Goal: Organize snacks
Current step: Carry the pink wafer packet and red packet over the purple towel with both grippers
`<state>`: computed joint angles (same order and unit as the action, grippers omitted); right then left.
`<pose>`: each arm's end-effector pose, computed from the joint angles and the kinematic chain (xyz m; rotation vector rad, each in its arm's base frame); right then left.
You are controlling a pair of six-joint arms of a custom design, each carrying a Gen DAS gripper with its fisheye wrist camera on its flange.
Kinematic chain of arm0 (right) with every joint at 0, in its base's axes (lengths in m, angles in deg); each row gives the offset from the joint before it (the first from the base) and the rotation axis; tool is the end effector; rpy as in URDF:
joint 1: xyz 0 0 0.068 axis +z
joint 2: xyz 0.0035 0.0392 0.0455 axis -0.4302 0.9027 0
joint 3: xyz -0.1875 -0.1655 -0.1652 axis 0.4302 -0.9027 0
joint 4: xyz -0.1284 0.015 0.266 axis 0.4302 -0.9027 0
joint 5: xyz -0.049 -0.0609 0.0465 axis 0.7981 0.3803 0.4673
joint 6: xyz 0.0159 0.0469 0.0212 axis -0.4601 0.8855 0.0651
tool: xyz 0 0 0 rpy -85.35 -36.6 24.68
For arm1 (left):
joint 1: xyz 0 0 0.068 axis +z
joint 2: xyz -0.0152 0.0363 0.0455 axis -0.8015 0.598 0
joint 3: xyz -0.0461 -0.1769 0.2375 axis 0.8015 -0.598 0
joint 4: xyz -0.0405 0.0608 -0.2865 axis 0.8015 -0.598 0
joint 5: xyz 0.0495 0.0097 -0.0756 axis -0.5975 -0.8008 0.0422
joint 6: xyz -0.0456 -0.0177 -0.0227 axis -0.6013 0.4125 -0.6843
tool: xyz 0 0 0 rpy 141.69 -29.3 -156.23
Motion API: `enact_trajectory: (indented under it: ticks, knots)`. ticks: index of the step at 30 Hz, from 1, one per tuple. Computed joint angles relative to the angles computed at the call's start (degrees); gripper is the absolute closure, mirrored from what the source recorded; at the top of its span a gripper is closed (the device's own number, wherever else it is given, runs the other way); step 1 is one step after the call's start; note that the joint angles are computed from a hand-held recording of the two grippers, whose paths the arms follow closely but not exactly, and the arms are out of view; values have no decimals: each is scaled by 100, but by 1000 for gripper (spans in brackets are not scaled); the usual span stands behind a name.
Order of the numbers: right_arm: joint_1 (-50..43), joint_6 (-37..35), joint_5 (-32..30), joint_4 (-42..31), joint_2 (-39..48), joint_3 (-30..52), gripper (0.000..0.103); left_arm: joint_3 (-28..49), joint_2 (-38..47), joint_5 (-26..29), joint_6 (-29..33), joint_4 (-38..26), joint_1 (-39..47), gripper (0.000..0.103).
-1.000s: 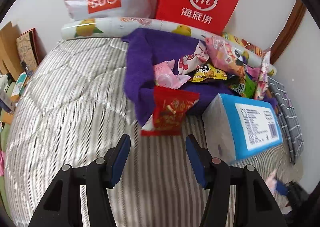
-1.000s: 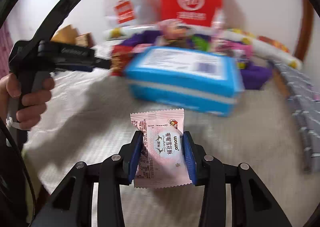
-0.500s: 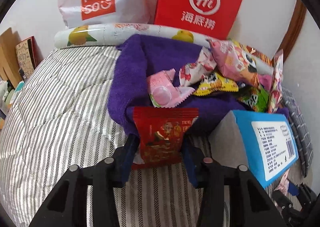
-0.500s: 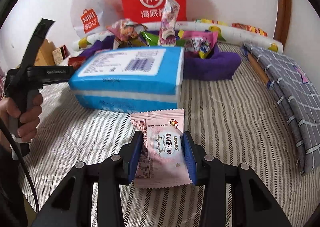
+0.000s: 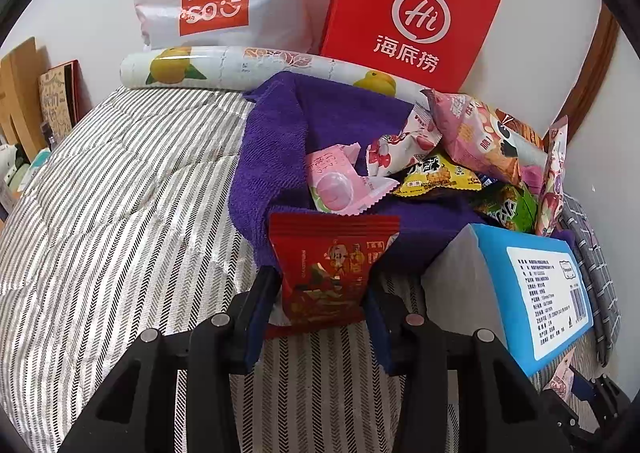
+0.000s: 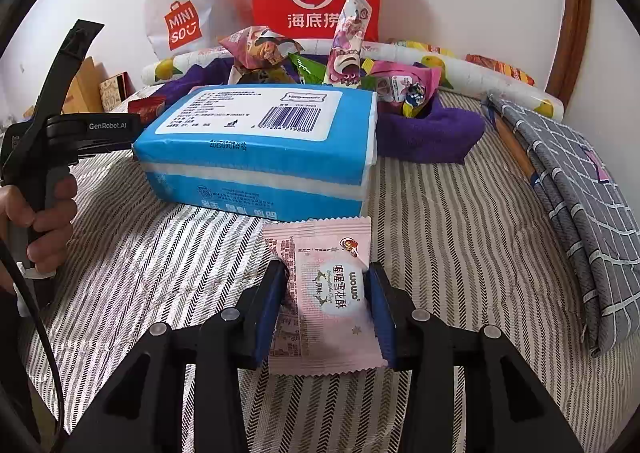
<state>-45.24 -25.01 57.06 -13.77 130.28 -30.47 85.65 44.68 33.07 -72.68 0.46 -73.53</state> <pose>0.2866 -0.0848 0.1009 -0.4751 2.3576 0.2247 0.3232 -0.1103 0.1169 -0.3900 2.3992 -0.1313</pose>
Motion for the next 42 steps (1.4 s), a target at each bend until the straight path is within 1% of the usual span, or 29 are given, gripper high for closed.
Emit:
enact_trajectory:
  ticks: [7, 11, 16, 20, 28, 32, 35, 37, 40, 42]
  knots:
    - [-86, 5, -194, -231, 119, 165, 59, 132, 80, -164, 32, -201, -72, 60]
    - [-63, 11, -152, -199, 109, 141, 59, 84, 58, -82, 23, -126, -25, 60]
    - [-32, 41, -79, -159, 68, 110, 60, 99, 60, -119, 10, -141, -54, 62]
    - [-10, 6, -15, -67, 12, 37, 61, -14, -8, -10, -35, 19, -1, 62]
    - [-144, -74, -323, -366, 93, 207, 61, -96, -70, -17, -37, 123, -38, 63]
    - [-187, -32, -406, -391, 88, 223, 61, -128, -99, 28, -35, 146, -23, 63]
    - [-211, -22, -443, -334, 16, 167, 61, -120, -150, -90, 4, 61, -109, 63]
    - [-277, -57, -564, -389, -31, 161, 61, -155, -309, -107, -90, -130, -174, 63]
    - [-374, -16, -724, -538, -101, 152, 61, -310, -576, 34, -116, -223, -232, 63]
    - [-409, 27, -821, -586, -179, 114, 61, -410, -775, -82, -122, -366, -333, 63]
